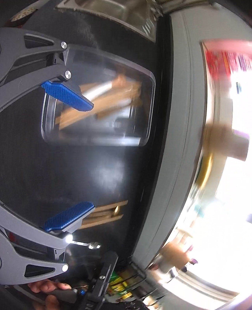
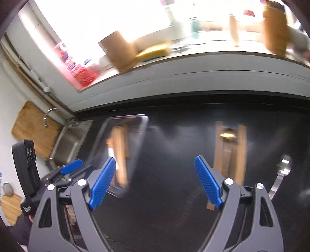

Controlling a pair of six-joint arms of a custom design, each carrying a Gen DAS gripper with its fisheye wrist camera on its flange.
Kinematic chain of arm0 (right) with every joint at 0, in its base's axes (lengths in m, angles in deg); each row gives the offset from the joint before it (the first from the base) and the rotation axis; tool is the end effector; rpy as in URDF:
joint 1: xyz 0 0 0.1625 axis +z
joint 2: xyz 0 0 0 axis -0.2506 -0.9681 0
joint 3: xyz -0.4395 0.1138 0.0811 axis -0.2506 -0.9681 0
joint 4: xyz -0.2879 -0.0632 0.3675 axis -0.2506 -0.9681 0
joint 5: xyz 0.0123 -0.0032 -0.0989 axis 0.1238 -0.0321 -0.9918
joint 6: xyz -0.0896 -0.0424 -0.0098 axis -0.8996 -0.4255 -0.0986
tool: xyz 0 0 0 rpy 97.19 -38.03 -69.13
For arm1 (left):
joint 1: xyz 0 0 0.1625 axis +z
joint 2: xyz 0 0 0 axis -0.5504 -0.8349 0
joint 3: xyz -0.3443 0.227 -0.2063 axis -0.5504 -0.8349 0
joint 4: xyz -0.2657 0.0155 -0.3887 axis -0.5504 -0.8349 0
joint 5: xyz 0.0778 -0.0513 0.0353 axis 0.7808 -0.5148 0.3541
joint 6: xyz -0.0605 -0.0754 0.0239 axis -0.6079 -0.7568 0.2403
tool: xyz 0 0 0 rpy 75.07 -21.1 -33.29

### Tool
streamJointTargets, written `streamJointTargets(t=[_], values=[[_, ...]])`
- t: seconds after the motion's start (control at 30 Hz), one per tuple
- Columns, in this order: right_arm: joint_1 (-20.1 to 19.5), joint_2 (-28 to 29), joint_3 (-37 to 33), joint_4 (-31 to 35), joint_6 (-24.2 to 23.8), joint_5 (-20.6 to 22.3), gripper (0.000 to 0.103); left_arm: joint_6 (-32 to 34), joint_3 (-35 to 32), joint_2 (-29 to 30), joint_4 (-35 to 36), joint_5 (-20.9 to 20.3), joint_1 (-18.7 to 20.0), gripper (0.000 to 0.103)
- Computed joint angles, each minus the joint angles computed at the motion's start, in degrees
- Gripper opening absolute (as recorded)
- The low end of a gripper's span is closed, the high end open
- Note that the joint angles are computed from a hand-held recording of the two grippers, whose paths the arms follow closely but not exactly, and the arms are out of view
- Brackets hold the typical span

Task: Organize utensils
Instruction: 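Move both open tools back toward the gold spoons and chopsticks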

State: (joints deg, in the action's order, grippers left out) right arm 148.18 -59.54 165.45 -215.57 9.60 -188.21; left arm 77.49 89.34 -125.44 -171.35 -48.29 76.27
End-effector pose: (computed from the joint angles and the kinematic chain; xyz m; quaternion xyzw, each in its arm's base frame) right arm 0.4251 -0.3591 0.1974 -0.0393 -0.9091 0.3481 0.2253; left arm -0.2110 -0.4392 0.3632 0.2790 0.9302 -0.1639 0.1731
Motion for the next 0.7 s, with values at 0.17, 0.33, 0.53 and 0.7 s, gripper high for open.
streamJointTargets(t=[0.17,0.33,0.53,0.7], values=[[3.34,-10.37,5.72,15.93,10.99,-6.53,0.081,-3.41,4.37,2.64,-2.82,-0.68,-6.67,0.092],[5.48,-19.06,9.37,29.69,19.9,-9.61,0.081,-4.7,6.65,6.03,-5.34,-1.69,-11.38,0.092],[4.65,-21.85,11.53,28.86,18.22,-9.66,0.081,-4.73,6.92,8.95,-6.38,-0.71,-13.48,0.092],[2.53,-20.05,11.75,23.77,12.84,-9.1,0.081,-2.94,6.34,11.62,-7.69,1.18,-12.24,0.092]])
